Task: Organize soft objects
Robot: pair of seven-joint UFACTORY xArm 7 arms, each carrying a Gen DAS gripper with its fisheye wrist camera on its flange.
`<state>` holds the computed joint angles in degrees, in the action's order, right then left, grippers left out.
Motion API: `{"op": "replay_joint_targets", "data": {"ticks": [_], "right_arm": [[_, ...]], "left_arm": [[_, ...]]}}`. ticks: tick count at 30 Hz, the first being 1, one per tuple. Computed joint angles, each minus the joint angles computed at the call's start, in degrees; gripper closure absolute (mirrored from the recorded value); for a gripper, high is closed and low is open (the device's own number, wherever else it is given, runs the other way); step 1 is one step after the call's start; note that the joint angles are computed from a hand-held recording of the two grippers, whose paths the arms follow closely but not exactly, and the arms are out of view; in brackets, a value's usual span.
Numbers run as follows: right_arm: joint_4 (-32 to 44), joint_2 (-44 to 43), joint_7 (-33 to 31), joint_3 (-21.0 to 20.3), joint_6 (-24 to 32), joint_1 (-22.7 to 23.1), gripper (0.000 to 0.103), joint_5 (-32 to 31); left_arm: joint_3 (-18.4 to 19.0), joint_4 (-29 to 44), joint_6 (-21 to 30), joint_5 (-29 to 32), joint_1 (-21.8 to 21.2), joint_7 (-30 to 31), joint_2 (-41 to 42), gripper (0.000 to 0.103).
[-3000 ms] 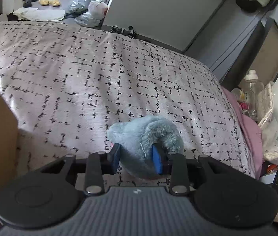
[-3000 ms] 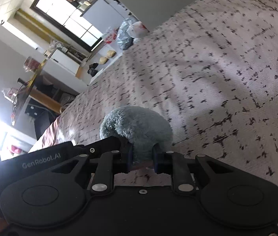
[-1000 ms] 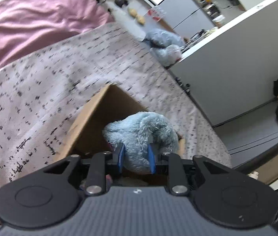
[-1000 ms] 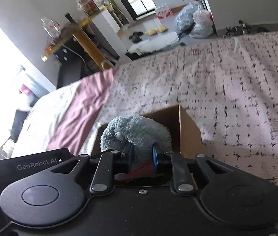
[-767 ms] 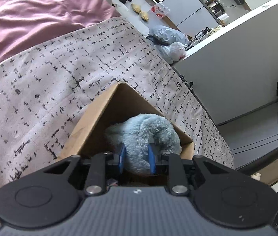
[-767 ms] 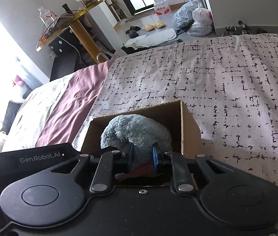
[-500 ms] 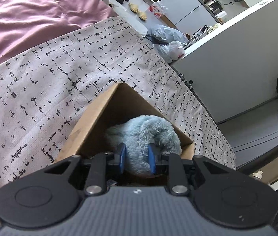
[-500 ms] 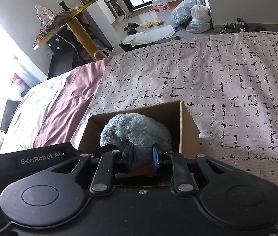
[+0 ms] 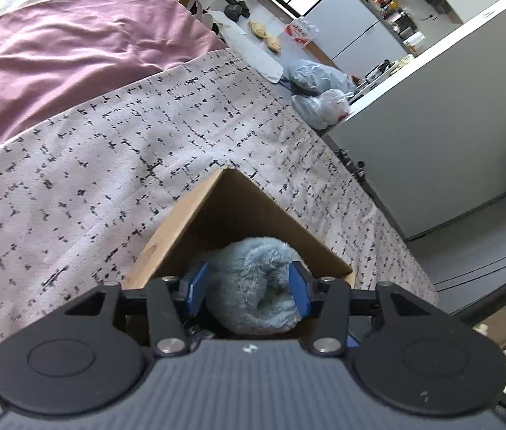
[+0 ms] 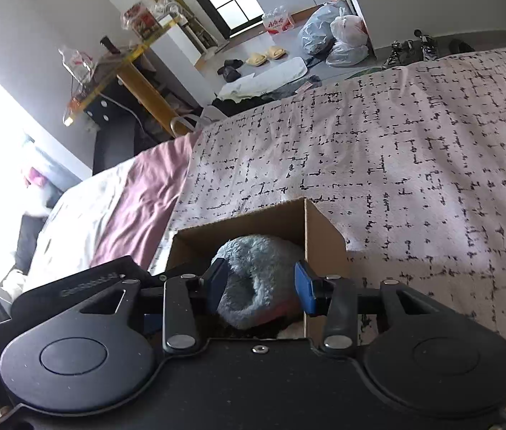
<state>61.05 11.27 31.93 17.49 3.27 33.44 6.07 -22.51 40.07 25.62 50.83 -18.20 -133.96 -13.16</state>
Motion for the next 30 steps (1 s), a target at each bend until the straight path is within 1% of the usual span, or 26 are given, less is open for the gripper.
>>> {"op": "replay_joint_targets", "data": {"ticks": [1, 2, 3, 5, 6, 8, 9, 12, 13, 14, 16, 18, 21, 22, 24, 25, 28, 30], "right_arm": [[-0.98, -1.10, 0.30, -0.27, 0.06, 0.11, 0.059, -0.12], [-1.72, -1.95, 0.15, -0.15, 0.18, -0.14, 0.059, 0.10], [-2.29, -2.63, -0.75, 0.63, 0.33, -0.92, 0.059, 1.20], [-4.06, -4.59, -4.17, 2.74, 0.31, -2.94, 0.059, 5.27], [-5.07, -5.68, -5.47, 3.02, 0.12, -3.26, 0.058, 6.69], [-7.22, -8.25, -8.59, 3.34, -0.28, -3.62, 0.052, 10.58], [-8.02, -9.20, -9.54, 3.05, -0.49, -3.26, 0.051, 12.11], [-10.93, -12.83, -13.16, 1.42, -0.96, -1.35, 0.048, 17.69], [-11.59, -13.70, -13.83, 0.64, -0.96, -0.56, 0.045, 18.70], [-12.70, -15.03, -13.32, 0.02, -0.82, -0.12, 0.040, 18.41], [-14.98, -17.71, -9.75, -0.34, -0.03, -0.53, 0.038, 14.47], [-16.92, -19.94, -10.07, -2.26, 0.43, 1.13, 0.038, 14.69], [-19.73, -23.63, -11.31, -5.32, 1.57, 3.95, 0.036, 16.78], [-20.61, -24.77, -11.08, -5.63, 1.63, 4.13, 0.035, 16.66], [-22.24, -27.41, -6.78, -2.72, 2.53, 0.35, 0.029, 11.82], [-22.91, -28.66, -4.70, -1.46, 3.09, -1.31, 0.026, 9.38], [-24.94, -32.16, -2.28, -2.20, 3.72, -1.26, 0.025, 6.92], [-25.92, -34.15, -1.32, -2.78, 4.02, -1.05, 0.024, 5.82]], "left_arm": [[-0.28, 0.44, 0.89, -0.48, -0.36, 0.33, -0.05, 0.047], [-0.54, 0.72, 1.51, -0.75, -0.69, 0.37, -0.19, 0.045], [-0.63, 0.99, 2.13, -1.66, -1.20, 0.92, -0.31, 0.042], [-0.81, 1.46, 3.16, -3.47, -2.24, 2.49, -0.63, 0.041], [-1.16, 1.75, 3.91, -3.81, -2.62, 3.07, -0.91, 0.041], [-1.94, 2.81, 6.87, -5.38, -3.67, 4.71, -1.26, 0.040], [-2.46, 3.52, 8.76, -6.28, -4.30, 5.29, -1.42, 0.037], [-3.56, 5.60, 12.33, -7.21, -5.87, 6.92, -1.34, 0.031], [-3.95, 6.59, 14.08, -7.56, -6.50, 7.93, -1.08, 0.029], [-4.31, 7.82, 16.30, -7.98, -7.17, 9.06, -0.60, 0.029], [-4.85, 10.37, 20.94, -8.96, -8.86, 11.38, 0.26, 0.027], [-4.80, 11.76, 23.36, -9.62, -10.38, 12.65, 0.53, 0.027], [-4.54, 13.83, 26.18, -11.26, -12.37, 15.36, 0.97, 0.026], [-4.55, 14.73, 27.43, -11.66, -12.95, 16.53, 1.22, 0.024], [-4.82, 16.87, 30.32, -12.18, -14.13, 18.50, 2.00, 0.018], [-4.86, 17.78, 31.38, -12.45, -14.75, 19.42, 2.32, 0.018], [-5.17, 20.23, 34.13, -12.70, -16.46, 20.88, 3.10, 0.016], [-5.32, 22.10, 36.46, -13.25, -17.65, 21.94, 3.85, 0.012]]}}
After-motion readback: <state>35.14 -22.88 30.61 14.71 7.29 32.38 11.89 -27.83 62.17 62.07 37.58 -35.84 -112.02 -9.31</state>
